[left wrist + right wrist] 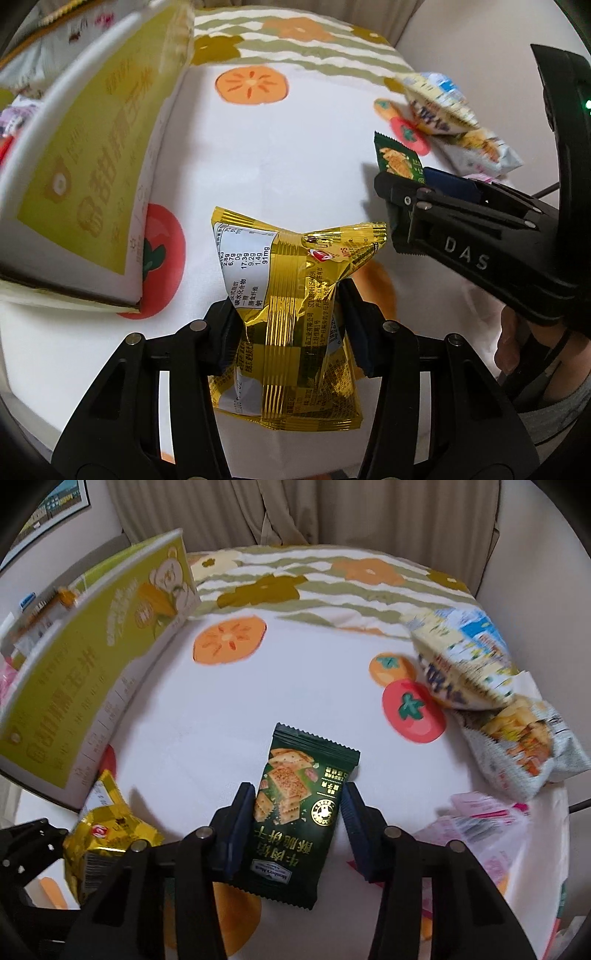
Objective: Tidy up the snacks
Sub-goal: 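Lift both packets over the box and release them inside, opening both tools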
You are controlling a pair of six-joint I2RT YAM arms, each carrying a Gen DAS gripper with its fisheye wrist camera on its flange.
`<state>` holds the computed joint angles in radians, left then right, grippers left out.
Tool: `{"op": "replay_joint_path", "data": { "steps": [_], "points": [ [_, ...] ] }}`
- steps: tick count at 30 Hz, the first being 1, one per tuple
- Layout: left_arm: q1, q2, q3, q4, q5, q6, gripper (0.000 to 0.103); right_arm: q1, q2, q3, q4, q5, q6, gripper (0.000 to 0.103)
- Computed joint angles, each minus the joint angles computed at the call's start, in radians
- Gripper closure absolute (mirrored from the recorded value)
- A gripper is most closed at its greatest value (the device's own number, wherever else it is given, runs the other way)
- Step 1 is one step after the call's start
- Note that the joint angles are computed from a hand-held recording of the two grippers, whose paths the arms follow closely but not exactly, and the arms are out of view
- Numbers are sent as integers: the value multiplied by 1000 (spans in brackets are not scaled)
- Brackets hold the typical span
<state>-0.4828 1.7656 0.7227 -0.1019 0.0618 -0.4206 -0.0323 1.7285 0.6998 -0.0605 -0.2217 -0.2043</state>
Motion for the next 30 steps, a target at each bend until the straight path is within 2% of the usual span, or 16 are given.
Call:
{"op": "replay_joint_path", "data": {
  "steps": [4, 9, 17, 22, 27, 30],
  "points": [
    [-16, -96, 8, -62, -1, -10, 58, -26, -124, 21, -114, -21, -20, 59],
    [-11, -254, 51, -188, -27, 11, 58, -51, -263, 115, -318, -51, -40, 59],
    [111, -472, 106, -353, 2, 105, 58, 28, -446, 224, -490, -54, 50, 59],
    [324, -531, 203, -474, 89, 254, 58, 138, -462, 305, -508, -39, 140, 59],
    [557, -454, 332, -552, 194, 412, 57, 310, -413, 357, -458, 28, 275, 59],
    [666, -362, 427, -581, 217, 507, 57, 399, -359, 386, -432, 73, 335, 59]
  ]
}}
